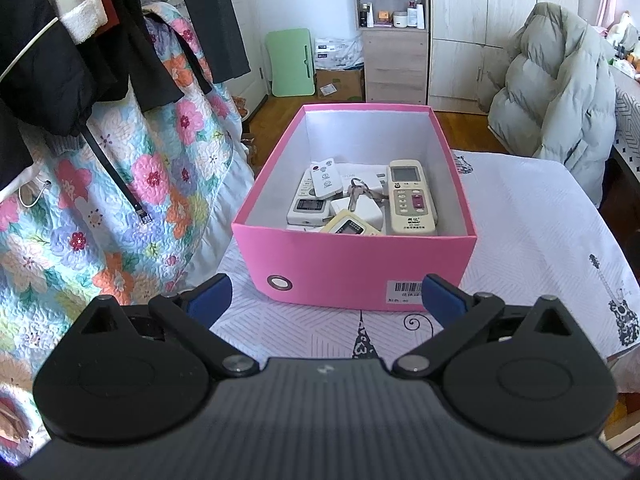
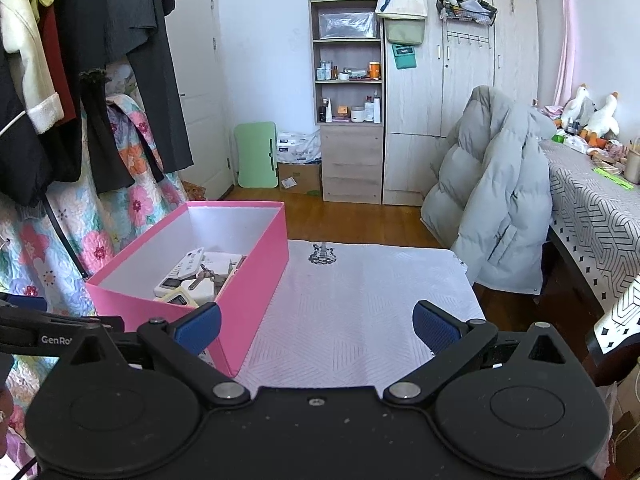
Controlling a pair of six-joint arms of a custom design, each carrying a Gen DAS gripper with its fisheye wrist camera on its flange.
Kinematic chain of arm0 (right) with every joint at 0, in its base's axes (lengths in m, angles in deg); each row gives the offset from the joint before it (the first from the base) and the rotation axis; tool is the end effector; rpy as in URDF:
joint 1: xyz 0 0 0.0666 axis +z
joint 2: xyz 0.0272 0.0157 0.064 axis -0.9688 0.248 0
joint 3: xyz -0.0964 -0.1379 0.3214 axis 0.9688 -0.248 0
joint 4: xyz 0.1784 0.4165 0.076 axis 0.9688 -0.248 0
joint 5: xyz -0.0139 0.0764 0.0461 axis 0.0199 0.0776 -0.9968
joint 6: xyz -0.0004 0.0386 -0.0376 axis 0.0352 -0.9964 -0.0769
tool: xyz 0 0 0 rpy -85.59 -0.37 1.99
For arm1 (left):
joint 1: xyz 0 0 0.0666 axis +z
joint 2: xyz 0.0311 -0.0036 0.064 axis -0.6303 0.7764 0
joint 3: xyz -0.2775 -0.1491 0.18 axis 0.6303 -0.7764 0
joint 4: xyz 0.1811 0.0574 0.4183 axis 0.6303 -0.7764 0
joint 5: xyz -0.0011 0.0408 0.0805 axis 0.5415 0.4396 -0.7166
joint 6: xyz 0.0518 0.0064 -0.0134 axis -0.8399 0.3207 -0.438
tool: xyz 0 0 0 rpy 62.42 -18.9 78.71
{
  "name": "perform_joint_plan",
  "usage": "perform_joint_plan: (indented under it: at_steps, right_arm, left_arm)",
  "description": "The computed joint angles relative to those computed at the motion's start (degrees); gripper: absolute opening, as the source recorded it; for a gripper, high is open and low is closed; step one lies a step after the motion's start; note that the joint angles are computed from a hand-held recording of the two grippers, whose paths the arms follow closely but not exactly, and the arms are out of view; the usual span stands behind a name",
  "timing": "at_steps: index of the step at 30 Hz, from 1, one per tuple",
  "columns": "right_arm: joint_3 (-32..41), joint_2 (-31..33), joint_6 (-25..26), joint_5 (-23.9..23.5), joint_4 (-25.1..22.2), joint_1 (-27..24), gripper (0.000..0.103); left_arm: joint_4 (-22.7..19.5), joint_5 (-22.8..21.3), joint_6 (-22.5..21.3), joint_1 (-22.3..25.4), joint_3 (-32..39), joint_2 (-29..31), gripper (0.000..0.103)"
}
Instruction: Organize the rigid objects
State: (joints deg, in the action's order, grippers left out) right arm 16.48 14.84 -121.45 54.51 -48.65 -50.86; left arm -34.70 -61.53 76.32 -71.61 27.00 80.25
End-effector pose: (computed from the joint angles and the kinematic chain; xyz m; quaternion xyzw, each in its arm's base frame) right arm 0.4385 0.1777 0.5015 0.1889 0.8541 -0.0804 0.4779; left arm 0.5651 -0.3534 0.4993 0.2041 0.8935 -0.0376 0.3983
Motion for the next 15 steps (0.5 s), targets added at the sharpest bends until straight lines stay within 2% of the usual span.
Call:
perform_joint_plan:
  at_steps: [15]
  right_arm:
    - [0.3,0.4,-1.4,0.2,-1.2,0.0,0.103]
  left_arm:
    - [0.0,-0.7,-1.1,0.2,0.4,0.3,0.103]
